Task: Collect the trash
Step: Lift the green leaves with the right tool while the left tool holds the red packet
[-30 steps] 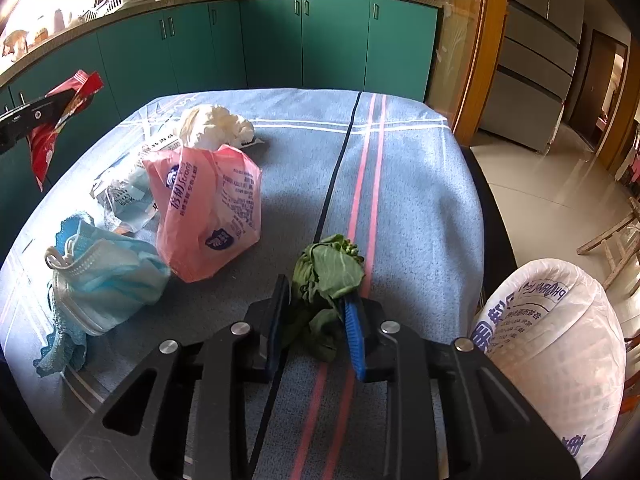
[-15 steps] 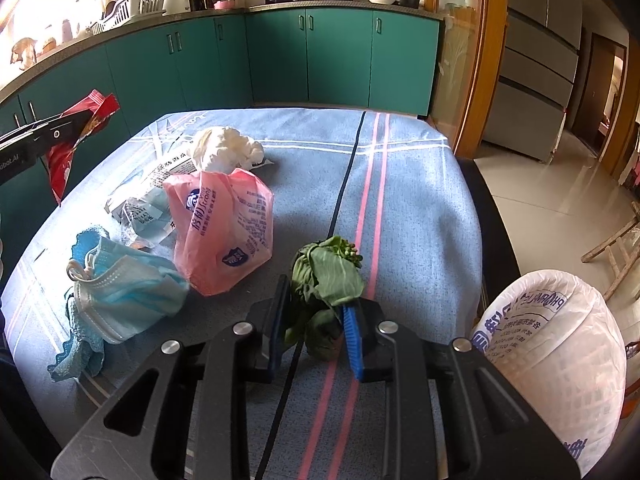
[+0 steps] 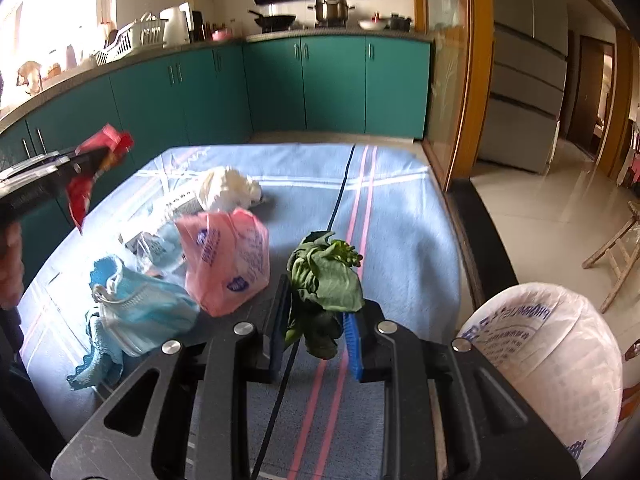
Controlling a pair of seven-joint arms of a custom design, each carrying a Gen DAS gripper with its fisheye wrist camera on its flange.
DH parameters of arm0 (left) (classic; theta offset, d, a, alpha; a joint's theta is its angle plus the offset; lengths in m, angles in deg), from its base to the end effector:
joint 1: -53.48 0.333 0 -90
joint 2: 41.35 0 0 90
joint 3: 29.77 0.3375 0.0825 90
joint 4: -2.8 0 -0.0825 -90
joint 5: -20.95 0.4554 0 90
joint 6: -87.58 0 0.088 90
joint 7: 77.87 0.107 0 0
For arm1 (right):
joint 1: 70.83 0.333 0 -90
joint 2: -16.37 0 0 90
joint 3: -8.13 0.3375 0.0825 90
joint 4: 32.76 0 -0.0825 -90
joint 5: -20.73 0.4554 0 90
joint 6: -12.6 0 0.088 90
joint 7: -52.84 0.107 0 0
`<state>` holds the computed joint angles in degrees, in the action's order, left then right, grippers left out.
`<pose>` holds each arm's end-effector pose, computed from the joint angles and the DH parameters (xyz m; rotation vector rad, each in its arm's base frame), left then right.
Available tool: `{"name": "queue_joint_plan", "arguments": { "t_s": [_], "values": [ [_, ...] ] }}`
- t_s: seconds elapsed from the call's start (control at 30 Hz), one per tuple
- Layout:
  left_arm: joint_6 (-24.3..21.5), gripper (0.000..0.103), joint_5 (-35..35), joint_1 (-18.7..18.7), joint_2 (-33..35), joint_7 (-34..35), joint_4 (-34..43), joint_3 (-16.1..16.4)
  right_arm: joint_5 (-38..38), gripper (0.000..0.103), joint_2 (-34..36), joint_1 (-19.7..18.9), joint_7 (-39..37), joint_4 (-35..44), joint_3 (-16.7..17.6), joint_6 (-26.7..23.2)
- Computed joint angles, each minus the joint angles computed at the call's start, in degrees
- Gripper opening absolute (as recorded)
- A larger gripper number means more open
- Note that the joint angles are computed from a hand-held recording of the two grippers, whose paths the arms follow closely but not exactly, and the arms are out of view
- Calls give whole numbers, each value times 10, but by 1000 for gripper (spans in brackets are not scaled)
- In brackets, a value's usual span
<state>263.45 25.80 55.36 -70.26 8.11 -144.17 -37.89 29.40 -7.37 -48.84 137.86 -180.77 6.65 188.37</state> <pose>0.4840 -0.0655 0.5411 -1.4876 1.7118 -0.8573 0.4732 0.1636 0.4882 -1.8566 1.3741 -0.5840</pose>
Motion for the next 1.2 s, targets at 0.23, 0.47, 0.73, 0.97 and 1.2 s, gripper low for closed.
{"name": "queue_joint_plan", "arguments": {
  "t_s": [0.23, 0.47, 0.73, 0.97, 1.2],
  "values": [
    [-9, 34, 6, 10, 6, -8, 6, -7, 14, 26, 3, 18, -17, 3, -10, -9],
    [-9, 34, 11, 11, 6, -13, 5, -8, 28, 26, 1, 39, -36, 2, -17, -7],
    [-12, 34, 14, 14, 3, -18, 4, -8, 43, 26, -2, 47, -44, -1, -22, -1],
    [-11, 34, 14, 10, 3, -16, 3, -3, 51, 26, -8, 53, -47, -5, -29, 7],
    [9, 34, 19, 37, -7, -39, -5, -27, 54, 26, -15, 60, -55, -8, -40, 14]
  ]
}}
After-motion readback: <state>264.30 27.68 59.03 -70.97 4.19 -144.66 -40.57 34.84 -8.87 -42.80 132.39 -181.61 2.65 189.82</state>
